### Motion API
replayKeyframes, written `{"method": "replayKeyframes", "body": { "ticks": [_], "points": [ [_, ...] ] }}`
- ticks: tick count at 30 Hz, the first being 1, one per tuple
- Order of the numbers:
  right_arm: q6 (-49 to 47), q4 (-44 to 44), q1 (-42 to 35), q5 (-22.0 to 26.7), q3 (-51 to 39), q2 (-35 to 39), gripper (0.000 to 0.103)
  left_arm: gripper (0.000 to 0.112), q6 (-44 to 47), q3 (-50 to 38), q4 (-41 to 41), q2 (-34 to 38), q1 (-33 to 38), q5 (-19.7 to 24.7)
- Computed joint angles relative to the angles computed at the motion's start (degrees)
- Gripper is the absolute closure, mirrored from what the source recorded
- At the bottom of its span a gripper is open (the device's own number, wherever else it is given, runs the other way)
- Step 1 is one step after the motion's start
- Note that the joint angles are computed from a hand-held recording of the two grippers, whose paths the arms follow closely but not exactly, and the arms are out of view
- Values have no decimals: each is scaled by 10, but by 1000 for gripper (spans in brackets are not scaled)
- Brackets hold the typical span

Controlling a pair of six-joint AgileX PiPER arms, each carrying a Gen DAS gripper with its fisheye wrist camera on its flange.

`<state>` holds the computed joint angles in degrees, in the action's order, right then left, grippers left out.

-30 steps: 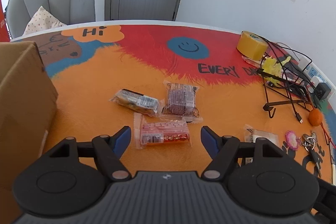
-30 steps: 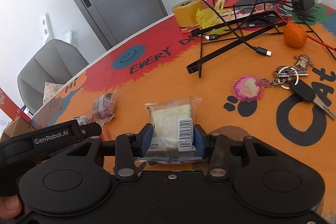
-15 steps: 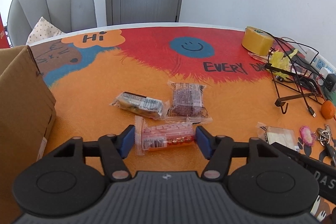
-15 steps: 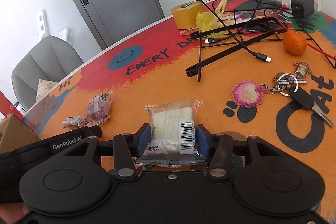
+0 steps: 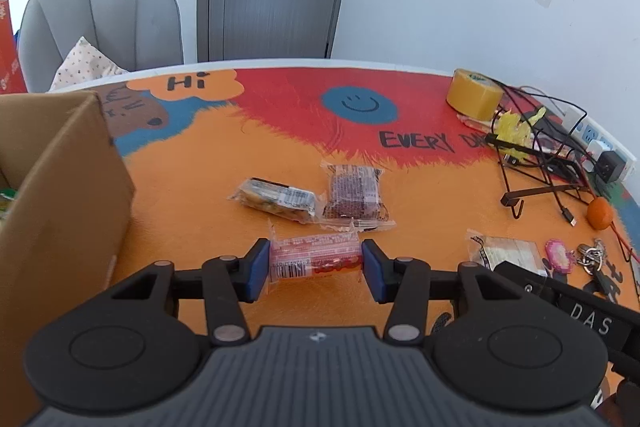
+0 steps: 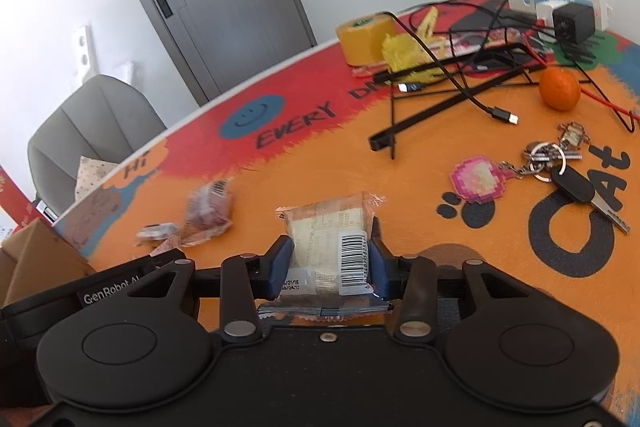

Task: Organize snacks
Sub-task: 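Grasp the red-striped snack bar with the left gripper, then carry the red-striped bar and white bread packet toward the cardboard box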

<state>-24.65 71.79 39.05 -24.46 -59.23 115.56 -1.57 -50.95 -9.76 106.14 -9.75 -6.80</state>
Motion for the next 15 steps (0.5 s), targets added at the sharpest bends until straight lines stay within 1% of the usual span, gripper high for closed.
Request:
{"method": "replayKeyframes", "body": {
  "ticks": [2, 5, 9, 15],
  "points": [
    [-3, 2, 9, -8, 3, -7, 61, 64, -31, 13, 34, -15, 5, -3],
    [4, -1, 21, -19, 9, -20, 62, 64, -109, 32, 118, -40, 15, -7],
    [-8, 10, 41, -35, 11, -36, 62, 64, -156, 62, 180, -76, 27, -16],
    [-37, 33, 73, -56, 6, -51, 62, 64, -141, 105, 192, -128, 46, -27]
  ]
}}
